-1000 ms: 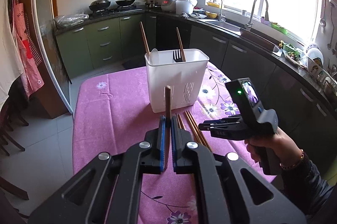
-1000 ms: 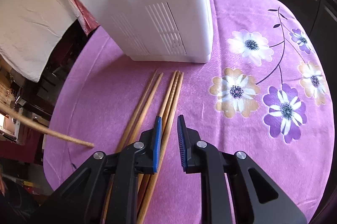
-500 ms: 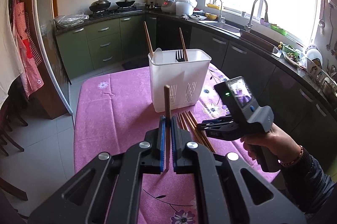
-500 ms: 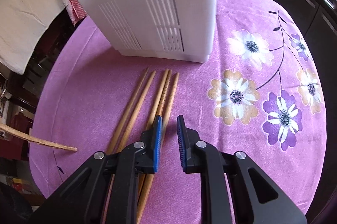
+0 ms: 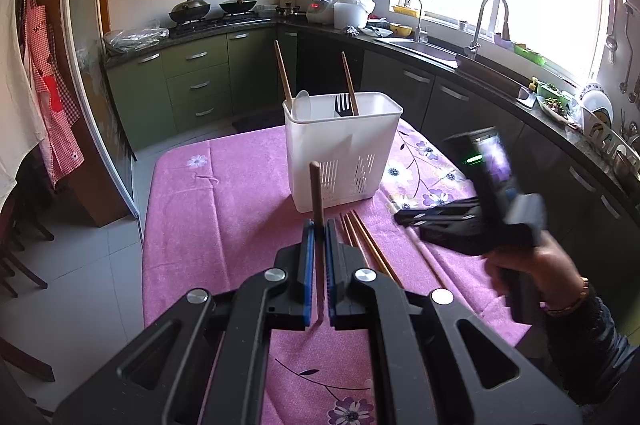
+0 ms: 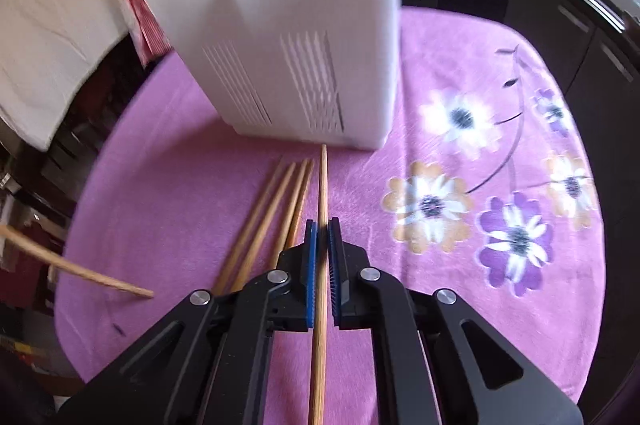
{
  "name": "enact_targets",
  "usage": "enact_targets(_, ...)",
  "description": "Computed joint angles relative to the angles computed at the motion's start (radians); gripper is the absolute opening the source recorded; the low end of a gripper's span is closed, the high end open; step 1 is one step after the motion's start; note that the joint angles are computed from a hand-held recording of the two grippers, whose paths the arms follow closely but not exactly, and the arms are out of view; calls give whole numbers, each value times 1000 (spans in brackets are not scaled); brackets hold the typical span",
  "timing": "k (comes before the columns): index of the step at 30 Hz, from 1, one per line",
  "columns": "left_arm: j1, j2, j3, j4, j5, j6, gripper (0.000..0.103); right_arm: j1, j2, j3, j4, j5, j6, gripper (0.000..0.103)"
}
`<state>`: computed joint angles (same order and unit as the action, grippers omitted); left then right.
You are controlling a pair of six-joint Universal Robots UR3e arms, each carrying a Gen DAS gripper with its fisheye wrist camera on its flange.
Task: Organize utensils
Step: 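Lower the right gripper onto a loose wooden chopstick, close and lift it, then lower the left gripper's chopstick into the white caddy and open it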
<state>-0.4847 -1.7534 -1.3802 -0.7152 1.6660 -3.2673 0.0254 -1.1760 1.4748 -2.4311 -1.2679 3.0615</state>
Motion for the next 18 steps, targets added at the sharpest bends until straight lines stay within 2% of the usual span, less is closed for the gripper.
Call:
enact_targets(5, -3, -7, 11, -5, 5, 0, 5, -68, -258, 244, -153, 79, -10, 6)
enact_targets(8, -7, -12, 15, -7, 12, 3, 5, -148, -448, 381, -181, 149, -46, 7)
enact_targets(11, -14, -19, 23, -11, 24, 5, 5, -236, -627, 480, -128, 218, -113, 6)
enact_targets(17, -39, -37, 42, -13, 57, 2, 5, -303, -808, 597, -90, 267, -164, 6)
enact_targets(18, -42, -37, 44, -16, 60, 0, 5, -345, -856, 614, -48, 303, -192, 6)
